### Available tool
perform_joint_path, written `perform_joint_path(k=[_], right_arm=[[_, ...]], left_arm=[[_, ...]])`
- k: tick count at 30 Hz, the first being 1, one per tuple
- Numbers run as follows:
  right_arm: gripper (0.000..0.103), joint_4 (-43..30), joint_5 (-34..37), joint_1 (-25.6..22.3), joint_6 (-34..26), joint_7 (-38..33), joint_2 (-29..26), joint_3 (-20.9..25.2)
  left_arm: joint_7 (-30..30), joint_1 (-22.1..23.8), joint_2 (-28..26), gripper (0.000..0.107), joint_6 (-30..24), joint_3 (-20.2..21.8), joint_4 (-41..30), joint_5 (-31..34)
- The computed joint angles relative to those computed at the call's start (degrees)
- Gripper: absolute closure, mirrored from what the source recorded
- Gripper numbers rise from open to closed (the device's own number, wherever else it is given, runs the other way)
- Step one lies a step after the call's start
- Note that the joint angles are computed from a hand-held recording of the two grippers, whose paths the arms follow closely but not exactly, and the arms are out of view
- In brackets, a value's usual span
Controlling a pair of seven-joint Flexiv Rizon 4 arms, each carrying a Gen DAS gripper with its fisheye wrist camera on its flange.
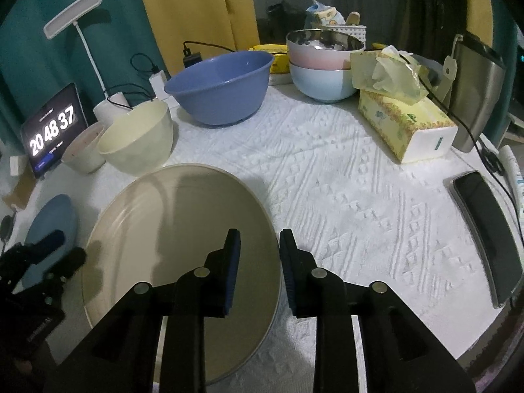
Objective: Organize plates and bowls
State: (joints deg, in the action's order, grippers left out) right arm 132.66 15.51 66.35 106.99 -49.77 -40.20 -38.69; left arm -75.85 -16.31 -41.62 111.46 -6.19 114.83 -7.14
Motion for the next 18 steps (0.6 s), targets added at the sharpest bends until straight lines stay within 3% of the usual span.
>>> perform_joint_path(k=[5, 18], right_arm=[[0.076, 0.4, 0.6, 4.1, -0.6, 0.6, -0.5, -3.8], [0.076, -2.5, -3.2, 6.6, -3.0, 0.2, 0.0, -4.5]], left_arm=[[-1.1, 2.3, 0.6, 0.058, 2.0, -1.0, 1.1, 1.1], [-3.6, 6.2, 1.7, 0.058, 6.7, -1.2, 3.9, 3.1]])
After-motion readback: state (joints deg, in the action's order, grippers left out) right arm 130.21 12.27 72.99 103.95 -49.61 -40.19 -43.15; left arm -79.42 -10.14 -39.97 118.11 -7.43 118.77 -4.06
